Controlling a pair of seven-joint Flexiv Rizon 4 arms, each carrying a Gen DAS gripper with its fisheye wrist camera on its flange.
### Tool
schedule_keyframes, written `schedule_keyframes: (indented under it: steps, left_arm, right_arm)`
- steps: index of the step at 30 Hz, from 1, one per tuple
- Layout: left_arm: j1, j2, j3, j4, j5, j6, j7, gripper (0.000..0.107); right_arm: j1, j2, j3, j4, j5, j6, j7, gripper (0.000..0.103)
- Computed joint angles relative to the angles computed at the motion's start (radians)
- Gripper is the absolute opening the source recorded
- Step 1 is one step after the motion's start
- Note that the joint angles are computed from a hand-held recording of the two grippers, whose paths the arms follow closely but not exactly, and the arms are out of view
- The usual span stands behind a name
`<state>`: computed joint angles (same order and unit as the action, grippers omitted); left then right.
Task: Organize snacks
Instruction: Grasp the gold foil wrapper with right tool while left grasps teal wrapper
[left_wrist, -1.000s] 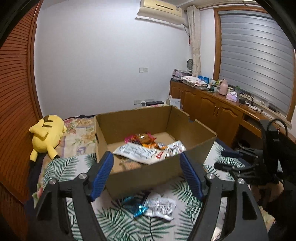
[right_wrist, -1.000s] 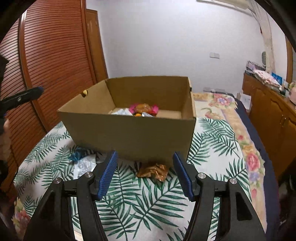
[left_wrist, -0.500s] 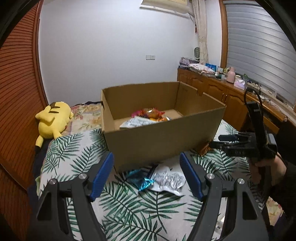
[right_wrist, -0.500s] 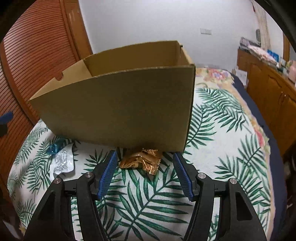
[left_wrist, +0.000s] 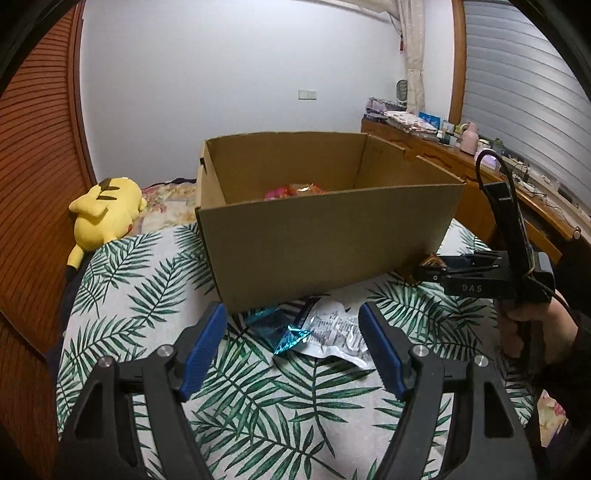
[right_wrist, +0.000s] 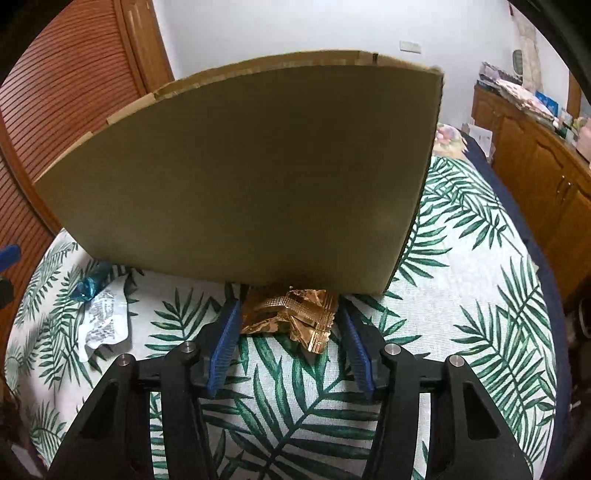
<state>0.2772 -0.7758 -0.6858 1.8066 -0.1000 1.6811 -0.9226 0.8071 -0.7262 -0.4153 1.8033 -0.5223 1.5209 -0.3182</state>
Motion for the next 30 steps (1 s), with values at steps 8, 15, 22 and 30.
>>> schedule_keyframes:
  steps: [8,15,22,30]
  left_arm:
    - [-0.053,-0.002,0.057,-0.022,-0.021,-0.015,-0.012,0.075]
    - [-0.11,-0.001,0.118,-0.049,-0.058,-0.052,-0.009,0.075]
    - [-0.198,-0.012,0.218,-0.101,-0.117,-0.104,-0.022,0.075]
    - [-0.315,-0.039,0.36,-0.189,-0.18,-0.179,-0.08,0.073]
  right_arm:
    - [-0.013,-0.004,0.021,-0.036,-0.046,-0.069,0.013,0.026]
    - [0.038,0.02,-0.043,0.021,-0.133,-0.015,0.084,0.021]
    - [0.238,0.024,-0.255,0.157,-0.075,0.17,0.104,0.021]
    - [0.414,0.02,-0.392,0.271,0.061,0.253,0.028,0.021]
